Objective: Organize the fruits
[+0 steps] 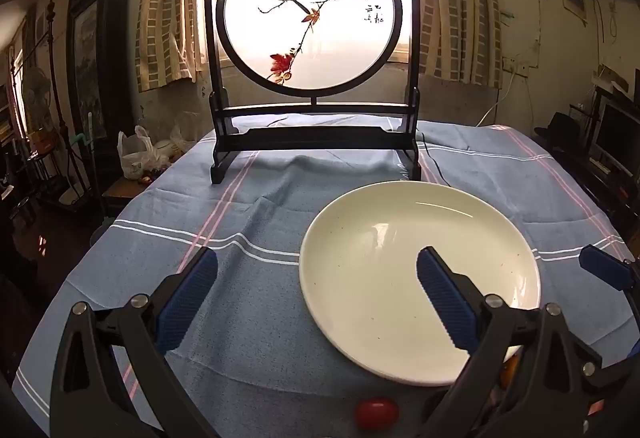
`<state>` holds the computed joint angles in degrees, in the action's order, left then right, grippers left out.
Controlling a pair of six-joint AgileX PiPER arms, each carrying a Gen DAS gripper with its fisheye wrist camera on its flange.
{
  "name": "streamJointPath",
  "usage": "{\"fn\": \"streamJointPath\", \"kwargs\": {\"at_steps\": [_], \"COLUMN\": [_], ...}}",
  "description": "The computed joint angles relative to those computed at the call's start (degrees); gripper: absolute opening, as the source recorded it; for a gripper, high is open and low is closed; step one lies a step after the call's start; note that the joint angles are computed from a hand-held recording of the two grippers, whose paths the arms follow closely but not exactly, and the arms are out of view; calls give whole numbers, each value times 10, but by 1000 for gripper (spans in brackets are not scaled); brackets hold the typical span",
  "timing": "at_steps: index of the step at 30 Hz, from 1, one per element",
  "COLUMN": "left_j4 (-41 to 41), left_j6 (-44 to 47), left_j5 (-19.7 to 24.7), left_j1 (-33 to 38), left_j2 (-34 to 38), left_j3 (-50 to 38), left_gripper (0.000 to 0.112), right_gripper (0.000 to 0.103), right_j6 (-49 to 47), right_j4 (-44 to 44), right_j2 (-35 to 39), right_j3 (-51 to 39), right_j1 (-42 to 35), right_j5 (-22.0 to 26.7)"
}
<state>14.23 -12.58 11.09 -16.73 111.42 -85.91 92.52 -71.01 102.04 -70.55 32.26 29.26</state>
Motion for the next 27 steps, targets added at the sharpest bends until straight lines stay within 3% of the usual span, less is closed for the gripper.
{"fn": "streamJointPath", "kwargs": {"at_steps": [12, 19, 27], "left_j4": [-55, 1, -19], "left_j6": [36, -3, 17], "left_j5": [19, 17, 20], "left_j1": [-1, -4, -2], "left_j2": [-5, 8, 11], "left_j3": [2, -11, -15], "left_gripper": [98, 98, 98], "right_gripper": [99, 99, 99], "right_j6": [-4, -3, -1], "right_j4": [10, 9, 8], "right_j2": [2, 2, 4], "right_j3": [-2, -1, -1], "right_j1": [-1, -2, -3], "right_j5": [-6, -7, -10]}}
